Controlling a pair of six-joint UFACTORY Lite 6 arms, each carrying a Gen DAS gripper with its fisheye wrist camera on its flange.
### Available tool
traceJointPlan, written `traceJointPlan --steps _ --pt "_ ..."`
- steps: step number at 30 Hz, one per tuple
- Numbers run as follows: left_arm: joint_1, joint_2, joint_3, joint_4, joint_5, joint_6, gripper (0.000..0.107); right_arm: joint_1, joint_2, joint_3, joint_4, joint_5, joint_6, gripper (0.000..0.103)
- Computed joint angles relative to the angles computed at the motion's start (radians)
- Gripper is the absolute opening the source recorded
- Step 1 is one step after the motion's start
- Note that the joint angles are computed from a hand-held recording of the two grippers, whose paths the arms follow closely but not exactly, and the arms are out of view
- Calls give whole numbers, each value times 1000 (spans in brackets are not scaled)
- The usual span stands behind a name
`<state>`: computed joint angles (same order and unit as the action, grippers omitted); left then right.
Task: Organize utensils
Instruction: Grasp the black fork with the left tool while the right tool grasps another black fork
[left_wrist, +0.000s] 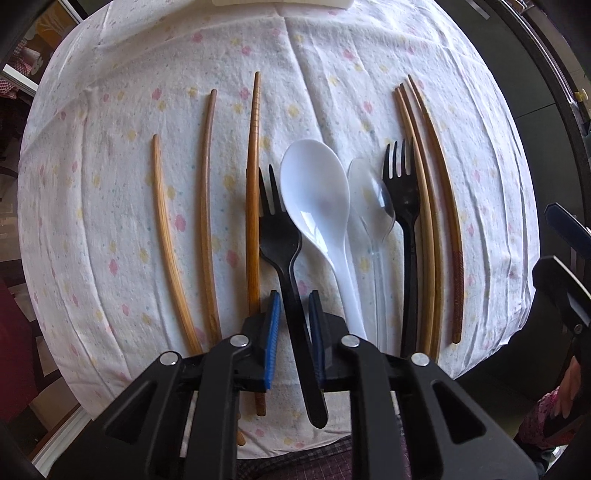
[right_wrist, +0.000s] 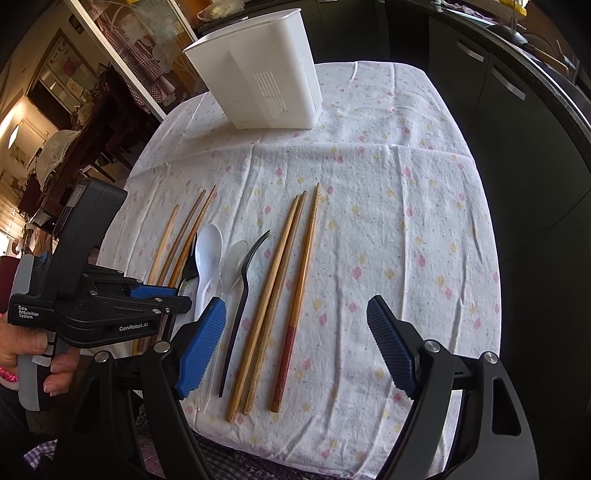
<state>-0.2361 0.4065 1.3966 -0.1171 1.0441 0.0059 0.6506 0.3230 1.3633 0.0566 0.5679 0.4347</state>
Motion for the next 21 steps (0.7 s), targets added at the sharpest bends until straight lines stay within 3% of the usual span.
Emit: traceJointPlan --steps 3,9,13,21 --pt "-6 33 45 3 2 -8 9 7 19 28 -2 24 -6 78" --pt "28 7 41 -8 -12 34 9 -5 115 135 172 100 -146 77" --pt "52 -9 75 -48 18 83 9 -26 216 243 287 165 -202 44" --pt "152 -57 58 -104 45 212 9 3 467 562 216 321 -131 33"
